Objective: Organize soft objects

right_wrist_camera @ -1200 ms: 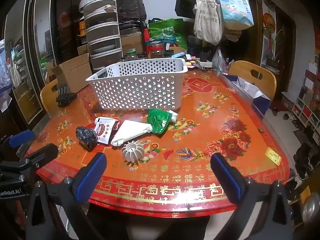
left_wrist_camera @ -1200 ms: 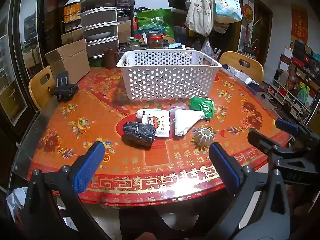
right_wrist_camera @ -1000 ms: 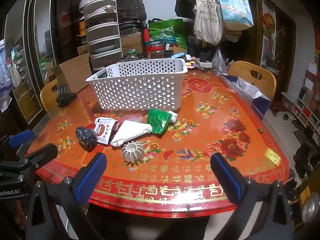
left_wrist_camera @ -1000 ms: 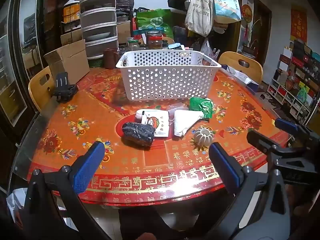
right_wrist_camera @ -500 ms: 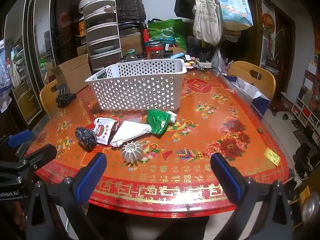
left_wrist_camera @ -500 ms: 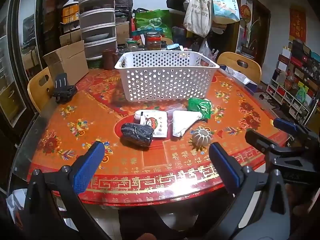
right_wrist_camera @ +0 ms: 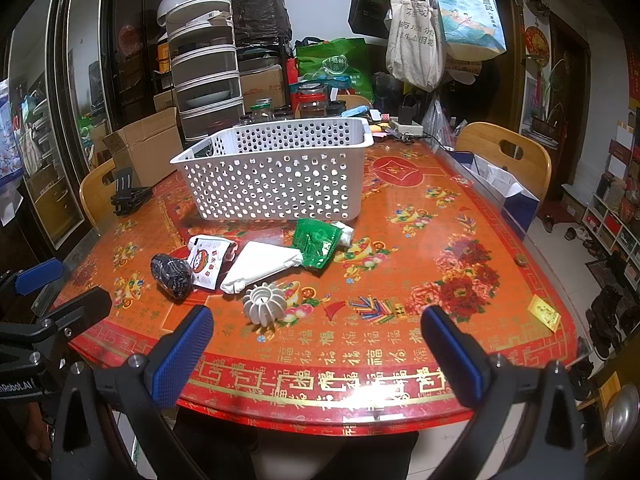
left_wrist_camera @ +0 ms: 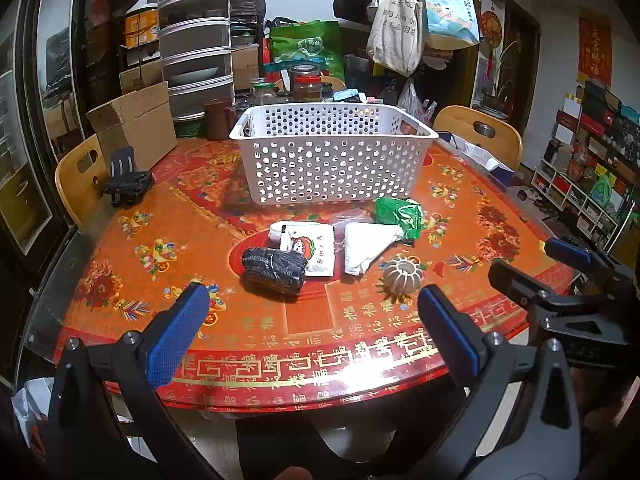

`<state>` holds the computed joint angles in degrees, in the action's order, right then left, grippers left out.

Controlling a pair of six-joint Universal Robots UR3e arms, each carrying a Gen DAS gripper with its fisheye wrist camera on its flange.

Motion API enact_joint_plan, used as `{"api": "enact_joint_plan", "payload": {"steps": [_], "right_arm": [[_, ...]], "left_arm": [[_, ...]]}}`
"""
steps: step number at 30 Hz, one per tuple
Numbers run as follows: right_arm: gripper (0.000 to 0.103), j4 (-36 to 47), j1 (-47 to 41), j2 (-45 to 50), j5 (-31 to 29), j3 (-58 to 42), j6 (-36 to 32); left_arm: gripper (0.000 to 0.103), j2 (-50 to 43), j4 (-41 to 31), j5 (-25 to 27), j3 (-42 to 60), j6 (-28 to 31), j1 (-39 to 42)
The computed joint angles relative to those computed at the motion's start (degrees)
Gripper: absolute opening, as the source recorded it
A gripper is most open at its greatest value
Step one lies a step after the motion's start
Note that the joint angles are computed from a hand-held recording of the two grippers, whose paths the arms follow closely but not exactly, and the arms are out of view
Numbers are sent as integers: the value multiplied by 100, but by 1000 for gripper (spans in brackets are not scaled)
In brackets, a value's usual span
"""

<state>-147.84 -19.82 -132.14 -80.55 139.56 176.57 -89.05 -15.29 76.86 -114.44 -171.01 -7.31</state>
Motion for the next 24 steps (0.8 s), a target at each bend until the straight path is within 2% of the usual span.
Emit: {"api": "enact_joint_plan", "payload": {"steps": [24], "right_arm": [[103, -7, 8, 8, -5, -3, 9]], "left_arm": [[103, 55, -34, -8, -1, -17, -6]]}}
